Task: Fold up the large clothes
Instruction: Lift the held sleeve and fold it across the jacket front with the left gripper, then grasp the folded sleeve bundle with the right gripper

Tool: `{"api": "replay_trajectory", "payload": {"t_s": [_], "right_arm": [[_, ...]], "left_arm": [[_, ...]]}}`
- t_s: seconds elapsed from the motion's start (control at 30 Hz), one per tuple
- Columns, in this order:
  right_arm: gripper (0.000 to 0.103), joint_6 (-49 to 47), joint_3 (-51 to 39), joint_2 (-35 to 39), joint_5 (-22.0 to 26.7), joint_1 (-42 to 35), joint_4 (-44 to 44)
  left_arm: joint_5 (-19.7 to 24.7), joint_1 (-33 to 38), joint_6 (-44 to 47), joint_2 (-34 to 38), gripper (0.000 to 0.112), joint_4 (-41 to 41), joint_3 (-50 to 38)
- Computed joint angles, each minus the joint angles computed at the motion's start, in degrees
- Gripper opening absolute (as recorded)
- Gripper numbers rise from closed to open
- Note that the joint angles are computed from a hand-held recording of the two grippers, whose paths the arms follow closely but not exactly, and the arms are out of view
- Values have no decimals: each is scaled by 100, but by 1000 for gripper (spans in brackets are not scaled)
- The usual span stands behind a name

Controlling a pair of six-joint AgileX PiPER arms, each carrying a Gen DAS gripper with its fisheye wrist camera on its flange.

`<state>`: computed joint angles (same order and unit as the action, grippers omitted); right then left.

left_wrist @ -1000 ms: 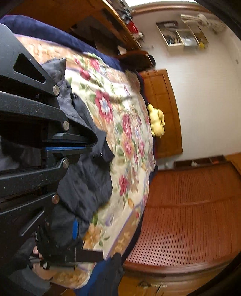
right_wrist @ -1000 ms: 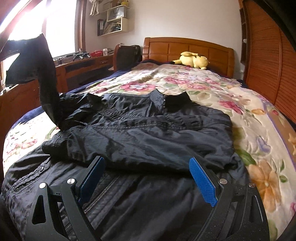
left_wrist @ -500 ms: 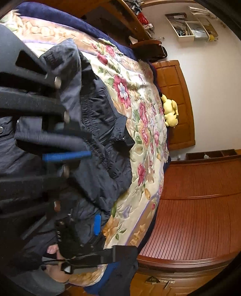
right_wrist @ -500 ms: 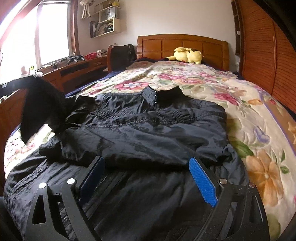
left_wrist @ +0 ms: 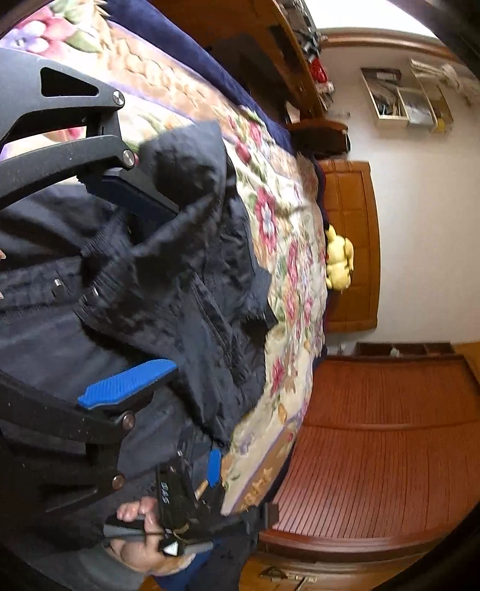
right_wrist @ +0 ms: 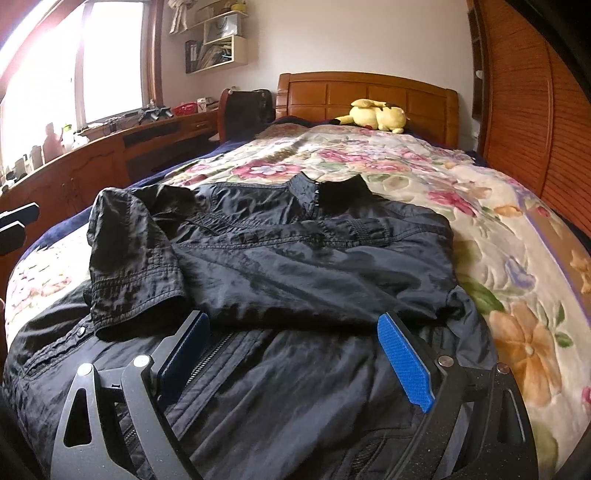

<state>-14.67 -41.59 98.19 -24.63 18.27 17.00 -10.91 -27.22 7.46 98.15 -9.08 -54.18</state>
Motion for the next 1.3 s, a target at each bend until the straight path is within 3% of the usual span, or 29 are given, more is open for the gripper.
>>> {"api": "replay_trajectory", "payload": {"t_s": [0.23, 0.47, 0.67, 0.83, 1.0, 1.17, 1.3], "right_arm": [[93, -594, -99, 0, -30, 391, 576], [93, -1726, -281, 116, -232, 1073, 1627], [93, -2241, -542, 312, -228, 1440, 2123], [93, -2614, -876, 484, -33, 1598, 2441], [93, -3184, -1341, 709, 299, 1673, 2915], [93, -4403, -1921, 973, 675, 1777, 4000], [93, -6044, -2497, 1317, 996, 1814, 5522]], "left_arm": [[-626, 230, 288, 132, 80, -366, 466], [-1021, 665, -809, 302, 80, 728, 663], [-921, 909, -1095, 464, 80, 1097, 543], [-1026, 983, -265, 461, 80, 311, 561], [-1028, 1162, -348, 407, 80, 388, 555], [-1087, 1301, -364, 332, 80, 438, 639], [-1214, 1475, -553, 234, 80, 647, 796]]}}
